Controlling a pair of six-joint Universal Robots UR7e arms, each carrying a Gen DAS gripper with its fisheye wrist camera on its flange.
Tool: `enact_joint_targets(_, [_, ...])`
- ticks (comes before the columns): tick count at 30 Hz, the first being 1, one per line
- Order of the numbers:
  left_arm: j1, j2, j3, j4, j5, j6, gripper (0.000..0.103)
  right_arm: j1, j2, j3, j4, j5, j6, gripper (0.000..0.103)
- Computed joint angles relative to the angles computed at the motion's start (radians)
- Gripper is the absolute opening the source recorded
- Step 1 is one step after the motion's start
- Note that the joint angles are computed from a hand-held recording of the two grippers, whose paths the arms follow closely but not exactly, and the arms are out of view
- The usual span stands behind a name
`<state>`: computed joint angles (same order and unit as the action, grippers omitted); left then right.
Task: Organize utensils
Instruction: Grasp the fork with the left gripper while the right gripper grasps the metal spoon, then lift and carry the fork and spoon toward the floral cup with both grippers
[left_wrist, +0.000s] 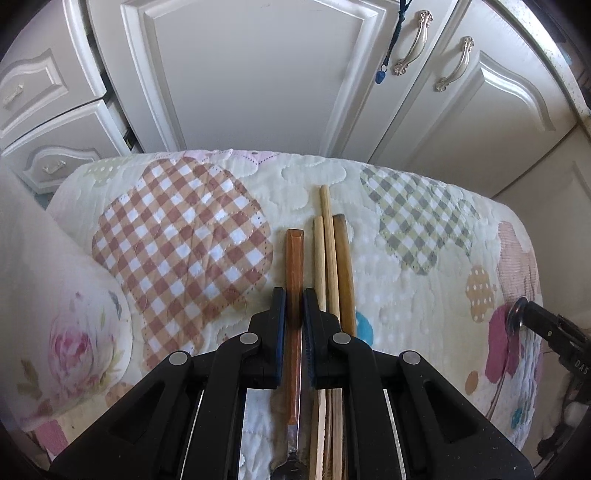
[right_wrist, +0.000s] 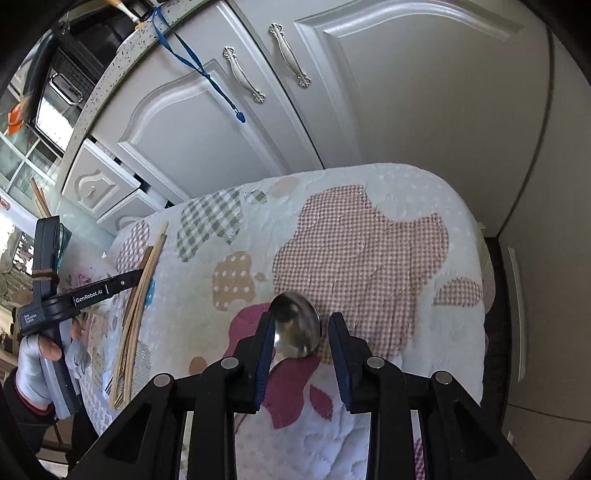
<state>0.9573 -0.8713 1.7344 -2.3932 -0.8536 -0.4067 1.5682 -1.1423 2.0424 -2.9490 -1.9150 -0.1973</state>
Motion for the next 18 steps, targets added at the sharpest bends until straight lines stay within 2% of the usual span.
enact_joint_targets(1, [0.000, 0.002, -0.003, 0.001, 0.002, 0.004, 0.008, -0.001, 0.002, -0.003, -0.002, -0.003, -0.006, 0.029])
enact_joint_targets(4, [-0.002, 0.006, -0.003, -0.006, 0.010, 0.024, 0.008, -0.001, 0.014, -0.020, -0.001, -0.008, -0.033, 0.042])
enact_joint_targets(5, [-0.001, 0.004, 0.000, -0.015, 0.007, 0.034, 0.008, -0.003, 0.016, -0.023, 0.000, -0.001, -0.044, 0.042])
enact_joint_targets(6, [0.000, 0.004, -0.004, -0.016, -0.002, 0.036, 0.008, -0.007, 0.022, -0.036, 0.028, 0.008, -0.050, 0.040])
enact_joint_targets(7, [0.001, -0.001, 0.002, -0.022, -0.014, 0.034, 0.008, -0.009, 0.024, -0.044, 0.052, 0.009, -0.049, 0.029])
enact_joint_targets(8, [0.000, -0.005, 0.012, -0.030, -0.027, 0.028, 0.008, -0.008, 0.026, -0.045, 0.053, 0.011, -0.056, 0.014])
enact_joint_targets(9, [-0.001, -0.016, 0.025, -0.036, -0.043, 0.022, 0.008, -0.009, 0.025, -0.045, 0.062, 0.016, -0.058, 0.009])
enact_joint_targets(11, [-0.004, -0.043, 0.059, -0.055, -0.064, 0.016, 0.008, -0.009, 0.018, -0.044, 0.101, 0.037, -0.054, 0.005])
enact_joint_targets(18, [-0.048, -0.198, 0.201, -0.133, -0.132, 0.046, 0.008, 0.023, -0.014, -0.012, 0.122, 0.024, -0.043, 0.004])
